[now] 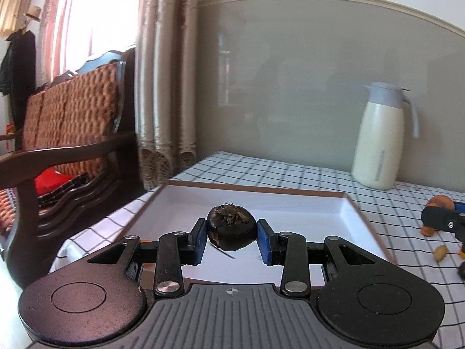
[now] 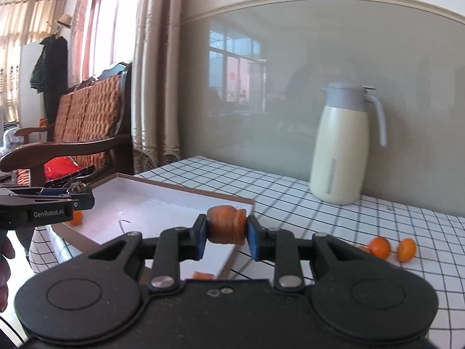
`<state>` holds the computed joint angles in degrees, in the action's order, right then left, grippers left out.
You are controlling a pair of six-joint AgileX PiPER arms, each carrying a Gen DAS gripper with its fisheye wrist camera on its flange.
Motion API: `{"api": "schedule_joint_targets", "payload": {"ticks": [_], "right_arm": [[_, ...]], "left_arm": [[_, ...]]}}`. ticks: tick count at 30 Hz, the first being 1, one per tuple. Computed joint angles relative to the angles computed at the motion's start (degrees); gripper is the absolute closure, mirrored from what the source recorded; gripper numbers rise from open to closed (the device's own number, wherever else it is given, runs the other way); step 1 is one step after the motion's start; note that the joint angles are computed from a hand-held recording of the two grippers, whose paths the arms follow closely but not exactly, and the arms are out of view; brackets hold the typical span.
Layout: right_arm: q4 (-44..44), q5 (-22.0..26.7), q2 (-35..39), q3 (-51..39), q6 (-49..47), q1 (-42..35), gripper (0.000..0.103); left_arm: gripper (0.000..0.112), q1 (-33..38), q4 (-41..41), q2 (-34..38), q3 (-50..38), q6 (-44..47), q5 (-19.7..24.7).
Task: Organize fruits
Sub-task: 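Carry the water chestnut into the box and release it while the right releases the carrot there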
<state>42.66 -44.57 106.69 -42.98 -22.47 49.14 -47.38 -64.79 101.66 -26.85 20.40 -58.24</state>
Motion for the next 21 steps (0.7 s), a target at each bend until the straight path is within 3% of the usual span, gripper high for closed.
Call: {"api": "schedule_joint_targets", "payload": {"ticks": [21], "right_arm": [[-2.97,16.82,12.47,-23.28,-7.12,-7.84,0.083]], "left_arm": [[0.075,17.13,8.89,4.2,-6.34,-0.02,5.45]]}}
